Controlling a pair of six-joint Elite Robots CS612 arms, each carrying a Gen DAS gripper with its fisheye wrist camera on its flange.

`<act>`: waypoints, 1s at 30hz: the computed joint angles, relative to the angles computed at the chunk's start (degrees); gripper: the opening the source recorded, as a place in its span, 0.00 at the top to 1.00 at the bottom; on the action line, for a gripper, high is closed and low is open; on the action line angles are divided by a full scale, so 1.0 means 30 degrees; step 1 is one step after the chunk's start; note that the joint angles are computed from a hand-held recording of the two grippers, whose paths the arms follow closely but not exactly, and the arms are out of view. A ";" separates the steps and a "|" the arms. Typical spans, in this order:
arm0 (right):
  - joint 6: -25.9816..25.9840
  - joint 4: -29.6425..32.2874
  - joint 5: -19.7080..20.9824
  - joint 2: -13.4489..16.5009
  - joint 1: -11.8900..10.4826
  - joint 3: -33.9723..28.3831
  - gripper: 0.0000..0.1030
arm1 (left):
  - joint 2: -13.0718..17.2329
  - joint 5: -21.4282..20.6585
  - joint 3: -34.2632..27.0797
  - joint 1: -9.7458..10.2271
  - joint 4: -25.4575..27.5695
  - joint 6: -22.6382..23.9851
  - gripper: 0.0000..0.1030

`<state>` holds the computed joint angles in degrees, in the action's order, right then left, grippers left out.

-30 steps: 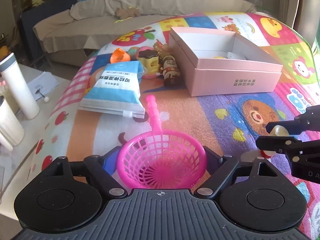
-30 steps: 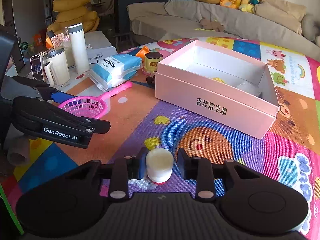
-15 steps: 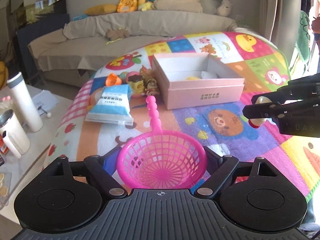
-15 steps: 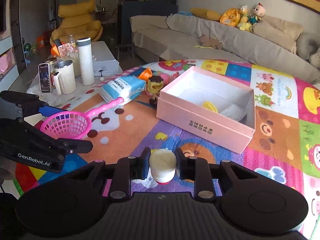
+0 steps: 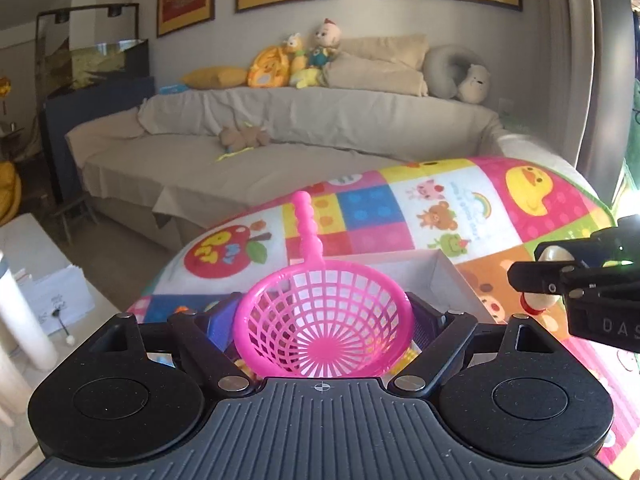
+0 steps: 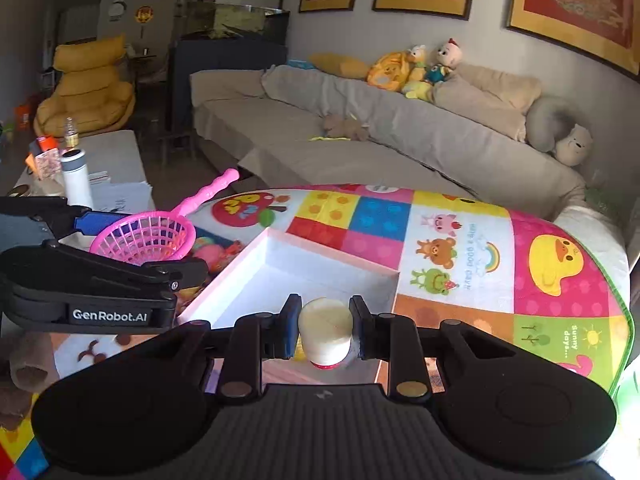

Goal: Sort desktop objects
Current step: 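Lower the bottle and pink net into the pink box and open both grippers, then grasp the orange toy with the right gripper and lift it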

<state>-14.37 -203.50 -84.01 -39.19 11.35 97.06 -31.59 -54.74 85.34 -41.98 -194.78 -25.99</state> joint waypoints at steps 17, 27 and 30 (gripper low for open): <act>0.3027 0.5075 0.0668 0.2787 -0.0431 -0.5277 0.71 | -0.0141 0.0584 0.4062 -0.0117 -0.2087 -0.0528 0.01; 0.1142 0.7293 0.1129 0.3390 0.1586 -0.7522 0.60 | -0.0464 0.0558 0.6252 0.0307 0.0524 -0.6571 0.01; 0.1215 0.9353 0.0485 0.4092 0.2231 -0.9387 0.65 | -0.0351 0.0269 0.6365 0.0330 -0.0256 -0.6448 0.00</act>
